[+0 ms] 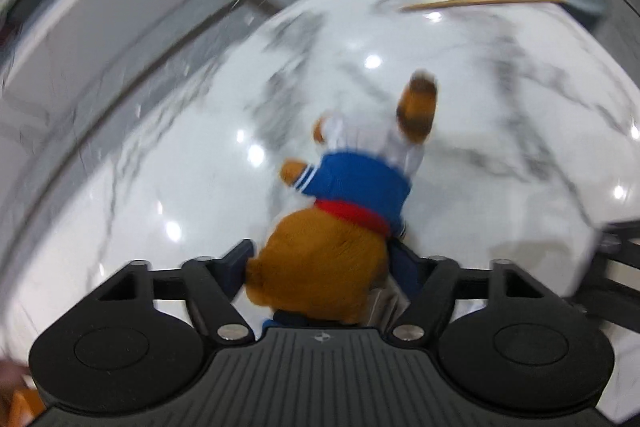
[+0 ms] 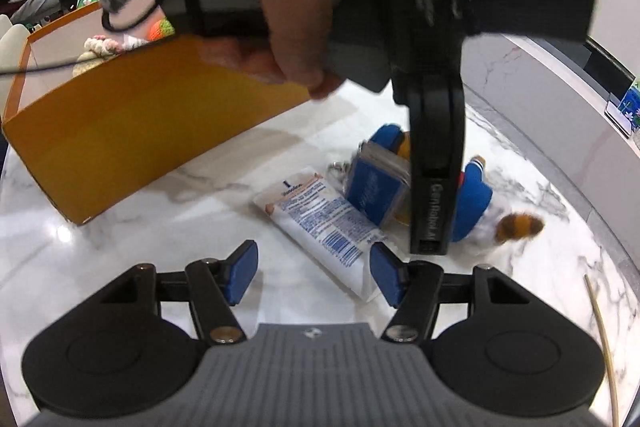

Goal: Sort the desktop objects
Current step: 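Grasp the teddy bear with the left tool while the right tool grasps the Vaseline tube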

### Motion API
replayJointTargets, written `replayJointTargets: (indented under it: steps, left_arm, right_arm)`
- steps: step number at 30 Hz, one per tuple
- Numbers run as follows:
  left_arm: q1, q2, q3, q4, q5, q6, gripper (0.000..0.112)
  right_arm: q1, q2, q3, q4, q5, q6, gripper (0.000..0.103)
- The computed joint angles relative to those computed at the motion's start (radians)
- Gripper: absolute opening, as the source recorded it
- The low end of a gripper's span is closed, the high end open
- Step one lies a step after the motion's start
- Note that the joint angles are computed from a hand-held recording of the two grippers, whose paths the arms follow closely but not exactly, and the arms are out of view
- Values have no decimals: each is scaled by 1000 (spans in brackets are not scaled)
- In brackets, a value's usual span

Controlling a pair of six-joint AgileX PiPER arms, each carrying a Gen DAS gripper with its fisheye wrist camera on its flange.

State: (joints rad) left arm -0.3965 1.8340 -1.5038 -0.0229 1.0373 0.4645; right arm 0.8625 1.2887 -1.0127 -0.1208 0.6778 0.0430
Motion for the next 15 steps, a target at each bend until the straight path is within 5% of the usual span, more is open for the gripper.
replayJointTargets:
  steps: [4, 10, 15]
  left_arm:
    - [92, 52, -50, -113, 19, -50, 84]
    - [125, 79, -84, -84, 19, -112, 78]
    - [140, 72, -70, -83, 7, -103, 78]
  right_arm:
    - [25, 15, 2, -80, -32, 81, 66]
    - [84, 92, -3, -198, -64, 146, 68]
    - [129, 144, 4, -338, -97, 268, 88]
